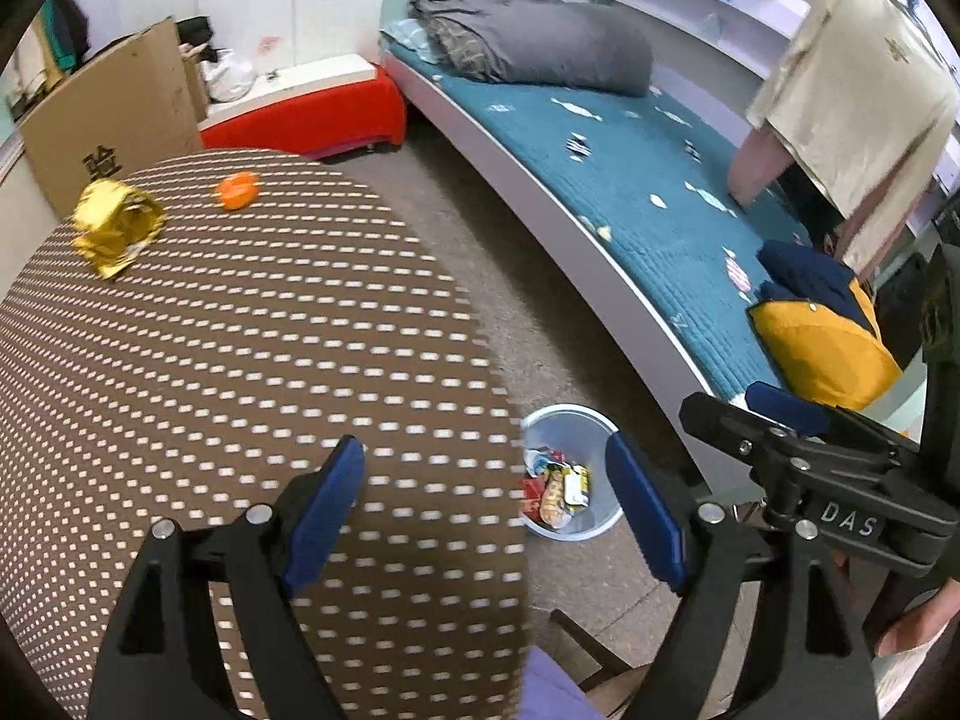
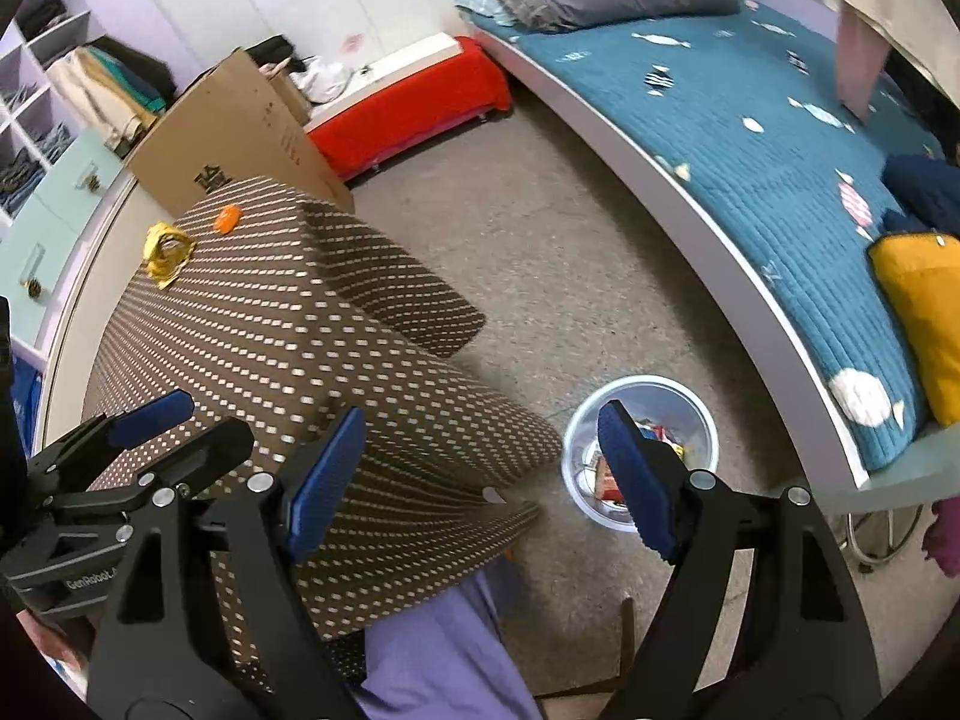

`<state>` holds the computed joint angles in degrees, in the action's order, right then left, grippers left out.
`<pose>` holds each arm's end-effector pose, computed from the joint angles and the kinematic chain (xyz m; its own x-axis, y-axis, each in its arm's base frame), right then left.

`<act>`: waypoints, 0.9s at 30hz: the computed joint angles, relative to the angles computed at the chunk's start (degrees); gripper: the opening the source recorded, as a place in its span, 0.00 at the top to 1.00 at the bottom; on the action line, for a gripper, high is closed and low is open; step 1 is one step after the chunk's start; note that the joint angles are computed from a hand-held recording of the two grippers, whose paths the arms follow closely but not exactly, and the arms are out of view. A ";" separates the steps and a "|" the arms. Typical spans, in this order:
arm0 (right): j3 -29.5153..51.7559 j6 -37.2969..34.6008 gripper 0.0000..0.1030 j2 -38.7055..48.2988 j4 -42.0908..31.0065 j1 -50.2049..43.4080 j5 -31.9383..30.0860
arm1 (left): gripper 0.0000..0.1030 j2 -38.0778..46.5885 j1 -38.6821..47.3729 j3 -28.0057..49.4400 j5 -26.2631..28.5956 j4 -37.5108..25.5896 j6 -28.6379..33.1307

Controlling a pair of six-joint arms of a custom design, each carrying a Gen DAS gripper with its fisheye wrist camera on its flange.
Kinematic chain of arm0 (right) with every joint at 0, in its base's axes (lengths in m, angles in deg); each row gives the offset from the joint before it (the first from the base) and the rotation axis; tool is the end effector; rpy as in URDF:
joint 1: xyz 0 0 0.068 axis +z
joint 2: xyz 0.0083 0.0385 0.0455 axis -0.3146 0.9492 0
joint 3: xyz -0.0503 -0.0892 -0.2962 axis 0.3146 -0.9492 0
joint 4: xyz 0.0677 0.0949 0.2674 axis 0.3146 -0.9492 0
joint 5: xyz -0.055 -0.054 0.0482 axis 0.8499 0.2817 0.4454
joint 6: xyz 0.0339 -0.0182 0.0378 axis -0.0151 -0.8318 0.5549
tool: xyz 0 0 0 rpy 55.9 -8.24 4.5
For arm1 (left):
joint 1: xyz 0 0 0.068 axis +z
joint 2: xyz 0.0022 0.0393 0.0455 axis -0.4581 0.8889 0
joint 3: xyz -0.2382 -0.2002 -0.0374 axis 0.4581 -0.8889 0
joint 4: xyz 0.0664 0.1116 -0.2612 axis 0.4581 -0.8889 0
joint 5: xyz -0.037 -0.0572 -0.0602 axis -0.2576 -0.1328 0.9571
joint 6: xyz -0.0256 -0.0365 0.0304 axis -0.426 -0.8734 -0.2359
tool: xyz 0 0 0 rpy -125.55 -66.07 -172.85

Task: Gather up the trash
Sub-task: 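Move both open tools back from the bucket to the table, then close the right tool on the orange bottle cap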

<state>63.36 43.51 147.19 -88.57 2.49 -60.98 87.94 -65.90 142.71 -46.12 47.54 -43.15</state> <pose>0.2412 0.0978 0.2483 -0.8791 0.0450 -0.4745 -0.1279 0.9367 0.3258 0.2397 -0.1833 0.2595 -0.8687 0.0038 -0.4953 0.0804 0.9878 -0.1333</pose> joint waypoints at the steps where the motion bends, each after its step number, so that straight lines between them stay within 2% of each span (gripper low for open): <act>1: 0.68 0.44 0.23 0.63 0.15 1.31 0.52 | 0.21 -1.25 1.21 -0.80 0.32 -0.16 0.30; 7: 5.88 2.08 0.23 5.75 1.07 8.54 3.54 | 0.20 -6.21 8.18 -3.92 1.78 -1.11 2.13; 15: 15.11 0.95 0.23 14.65 2.29 15.39 6.25 | 0.19 -11.70 21.83 -7.02 5.13 -1.77 7.24; 27: 38.30 -6.93 0.23 34.76 0.44 20.40 9.55 | 0.19 -9.31 41.08 -5.15 10.98 -0.44 13.45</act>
